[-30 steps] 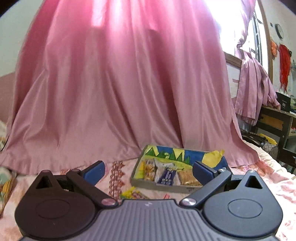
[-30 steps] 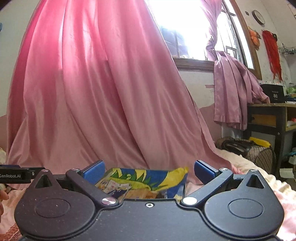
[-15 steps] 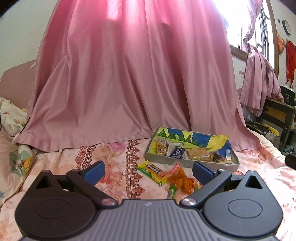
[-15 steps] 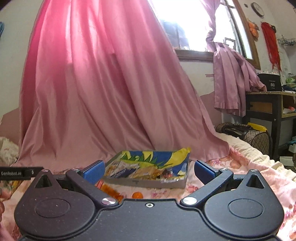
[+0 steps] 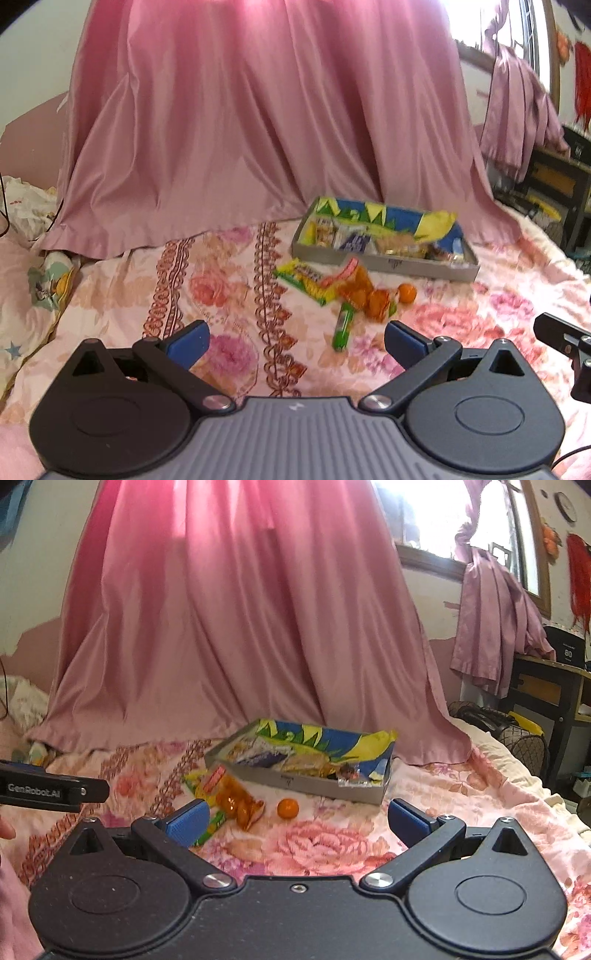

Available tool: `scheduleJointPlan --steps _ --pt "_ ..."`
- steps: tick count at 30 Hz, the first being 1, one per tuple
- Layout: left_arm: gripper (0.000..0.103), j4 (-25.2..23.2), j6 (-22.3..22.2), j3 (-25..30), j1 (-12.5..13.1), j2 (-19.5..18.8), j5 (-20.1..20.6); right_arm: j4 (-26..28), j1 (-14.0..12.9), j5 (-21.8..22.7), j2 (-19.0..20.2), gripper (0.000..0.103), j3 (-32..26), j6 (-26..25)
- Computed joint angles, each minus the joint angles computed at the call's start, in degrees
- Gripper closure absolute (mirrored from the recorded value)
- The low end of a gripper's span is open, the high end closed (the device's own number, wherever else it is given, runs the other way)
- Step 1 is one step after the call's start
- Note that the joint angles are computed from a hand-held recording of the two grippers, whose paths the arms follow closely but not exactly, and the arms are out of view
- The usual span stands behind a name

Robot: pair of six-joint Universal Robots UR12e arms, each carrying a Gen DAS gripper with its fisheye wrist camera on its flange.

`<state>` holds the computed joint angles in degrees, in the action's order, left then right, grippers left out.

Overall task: Organize snacks
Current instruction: 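Withdraw both tools from the tray back toward the remaining snacks, then lower the left gripper to the green sausage stick while the right approaches the orange pouch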

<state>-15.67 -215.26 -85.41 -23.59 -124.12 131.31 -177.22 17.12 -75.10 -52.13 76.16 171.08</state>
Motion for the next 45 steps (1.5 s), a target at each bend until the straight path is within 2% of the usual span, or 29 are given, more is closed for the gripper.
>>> scheduleJointPlan --steps 6,11,21,27,32,39,45 --pt "0.0 -1.36 -0.12 0.1 0.54 0.12 -2.96 3.32 0.24 -0.97 0.11 0.001 -0.72 -0.81" --pt "0.0 -6.55 -2.34 1.18 0.99 0.11 -4.08 6.23 0.29 -1.89 0.23 0.001 -1.53 -0.37" --pt "0.0 -11.22 -4.41 2.2 2.98 0.21 -11.83 15.44 0.15 -2.6 1.11 0.001 -4.88 2.46" --pt "0.0 -12.98 -5.51 3.74 3.8 -0.79 -13.05 18.93 -0.09 -1.06 2.46 0.001 -7.59 3.04" --pt "0.0 -15.71 -4.28 5.77 5.0 -1.9 -15.51 21.46 -0.15 -0.43 4.34 0.001 -11.14 2.81" --pt "0.0 -19.79 -6.78 8.42 7.26 -3.51 -19.6 23.46 0.15 -0.6 7.44 0.001 -16.24 -1.48" --pt "0.0 -21.09 -3.01 10.48 8.2 -4.99 -19.87 24.88 0.41 0.37 11.19 0.001 -21.79 -7.84"
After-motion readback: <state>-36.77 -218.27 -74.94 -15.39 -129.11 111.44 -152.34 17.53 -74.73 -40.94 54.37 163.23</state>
